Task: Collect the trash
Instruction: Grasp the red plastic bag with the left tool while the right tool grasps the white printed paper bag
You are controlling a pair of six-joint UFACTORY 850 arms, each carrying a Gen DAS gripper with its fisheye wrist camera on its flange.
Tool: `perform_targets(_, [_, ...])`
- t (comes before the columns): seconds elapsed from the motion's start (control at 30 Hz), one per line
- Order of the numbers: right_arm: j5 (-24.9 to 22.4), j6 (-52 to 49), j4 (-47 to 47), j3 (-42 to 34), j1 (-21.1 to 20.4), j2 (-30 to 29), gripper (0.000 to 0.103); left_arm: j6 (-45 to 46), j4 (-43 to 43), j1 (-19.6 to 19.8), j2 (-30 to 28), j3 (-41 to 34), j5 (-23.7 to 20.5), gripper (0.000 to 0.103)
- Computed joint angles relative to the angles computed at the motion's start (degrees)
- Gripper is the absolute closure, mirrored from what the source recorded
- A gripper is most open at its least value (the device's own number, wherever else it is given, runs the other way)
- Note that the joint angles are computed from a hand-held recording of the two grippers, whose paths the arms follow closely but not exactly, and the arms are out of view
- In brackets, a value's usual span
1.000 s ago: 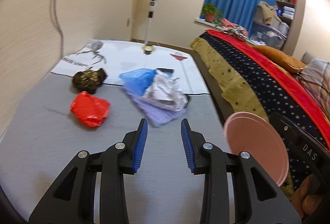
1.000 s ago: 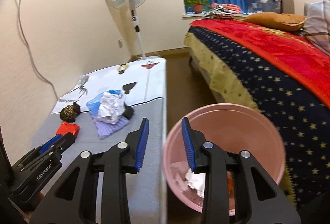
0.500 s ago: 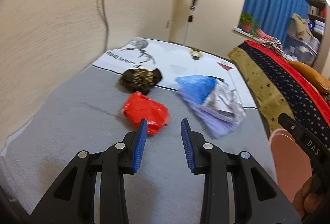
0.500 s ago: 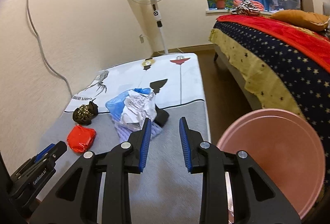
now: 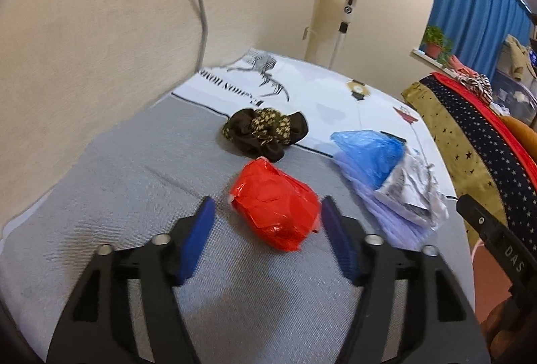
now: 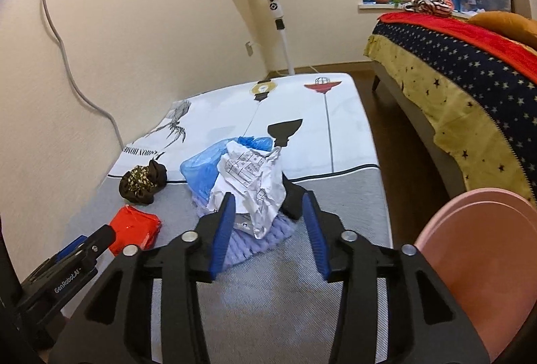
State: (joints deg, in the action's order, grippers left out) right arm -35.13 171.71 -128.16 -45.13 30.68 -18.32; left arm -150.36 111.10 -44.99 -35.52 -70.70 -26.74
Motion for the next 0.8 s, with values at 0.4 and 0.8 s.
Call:
perform_targets(0.4, [7.5, -0.3, -2.4, -4.5, -2.5, -4.4, 0.068, -1.4, -2.2, 2.8, -3.3, -3.7, 8.1, 0.033])
perform_targets(0.8, [6.7, 1.9, -4.2, -3.6, -2.5, -3.9, 0.095, -8.4, 7.7, 2.5, -3.7, -4.3, 9.5, 0.063])
